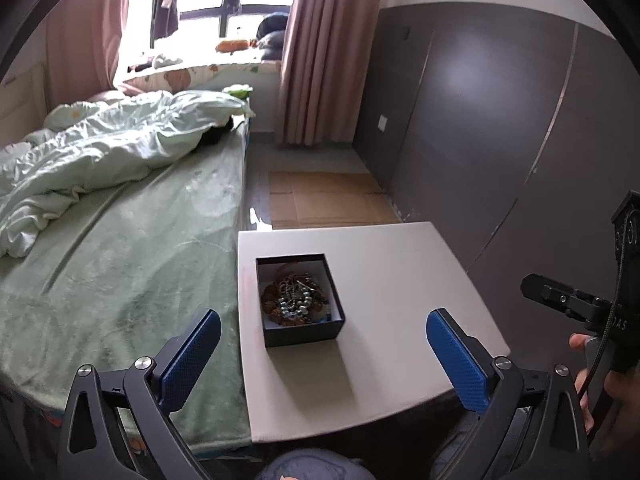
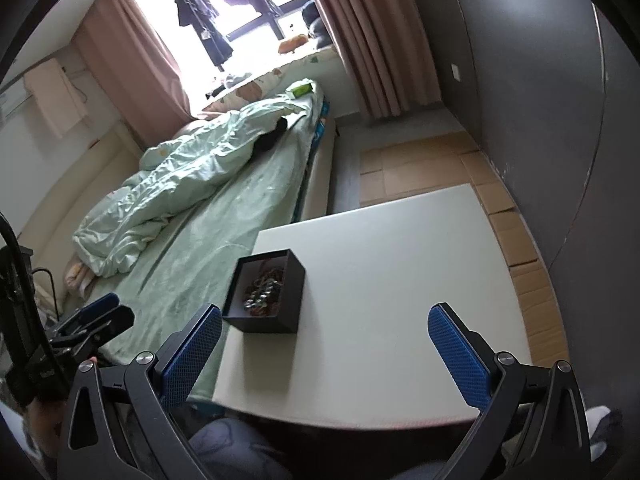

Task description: Organize jewelry

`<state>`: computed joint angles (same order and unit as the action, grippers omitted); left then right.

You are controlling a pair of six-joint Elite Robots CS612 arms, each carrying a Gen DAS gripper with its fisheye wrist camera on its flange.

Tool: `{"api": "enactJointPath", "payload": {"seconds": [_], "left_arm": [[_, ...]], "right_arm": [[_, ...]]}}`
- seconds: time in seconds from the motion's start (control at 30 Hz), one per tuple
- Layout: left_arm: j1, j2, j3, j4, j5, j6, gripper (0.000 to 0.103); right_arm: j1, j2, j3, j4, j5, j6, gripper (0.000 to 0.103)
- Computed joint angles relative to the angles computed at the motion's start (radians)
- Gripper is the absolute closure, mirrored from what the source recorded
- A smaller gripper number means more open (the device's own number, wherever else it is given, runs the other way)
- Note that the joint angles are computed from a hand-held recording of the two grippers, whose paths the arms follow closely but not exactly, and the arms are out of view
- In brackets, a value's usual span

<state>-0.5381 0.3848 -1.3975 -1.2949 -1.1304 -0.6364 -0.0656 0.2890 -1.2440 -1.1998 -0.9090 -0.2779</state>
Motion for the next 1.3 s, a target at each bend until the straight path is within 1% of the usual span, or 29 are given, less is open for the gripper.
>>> {"api": "enactJointPath", "payload": {"seconds": [0.17, 0.23, 0.27, 0.37, 0.4, 0.53, 0.67, 0.93, 1.03, 1.13, 1.3], "left_arm": [[-0.034, 0.025, -0.071, -0.001, 0.066, -0.008, 0.0], [-0.043, 0.033, -0.094, 0.002, 0.079, -0.016, 0.0], [-0.047, 0.036, -0.104, 0.004, 0.086, -0.02, 0.0], [-0.065, 0.05, -0.139, 0.008, 0.128, -0.022, 0.0], [-0.073, 0.057, -0.156, 0.01, 0.144, -0.026, 0.0], [-0.098, 0.076, -0.209, 0.029, 0.186, -0.048, 0.0], [-0.123, 0.086, -0.244, 0.061, 0.236, -0.064, 0.0], [-0.173, 0.118, -0.305, 0.063, 0.313, -0.062, 0.0], [-0.187, 0.13, -0.317, 0.046, 0.329, -0.053, 0.0], [-0.195, 0.139, -0.323, 0.051, 0.33, -0.046, 0.0], [-0.193, 0.142, -0.322, 0.068, 0.29, -0.071, 0.0]], "right_arm": [[-0.01, 0.016, -0.083, 0.039, -0.001, -0.032, 0.0], [-0.014, 0.026, -0.115, 0.046, 0.0, -0.037, 0.0], [-0.018, 0.032, -0.134, 0.047, 0.005, -0.037, 0.0], [-0.033, 0.051, -0.183, 0.056, 0.051, -0.033, 0.0], [-0.036, 0.055, -0.193, 0.058, 0.055, -0.029, 0.0], [-0.038, 0.069, -0.246, 0.07, 0.017, -0.03, 0.0], [-0.048, 0.084, -0.304, 0.097, 0.028, -0.055, 0.0], [-0.07, 0.125, -0.403, 0.111, 0.044, -0.061, 0.0], [-0.078, 0.144, -0.435, 0.111, 0.053, -0.046, 0.0], [-0.087, 0.164, -0.478, 0.109, 0.035, -0.05, 0.0], [-0.113, 0.182, -0.51, 0.104, 0.043, -0.029, 0.0]]}}
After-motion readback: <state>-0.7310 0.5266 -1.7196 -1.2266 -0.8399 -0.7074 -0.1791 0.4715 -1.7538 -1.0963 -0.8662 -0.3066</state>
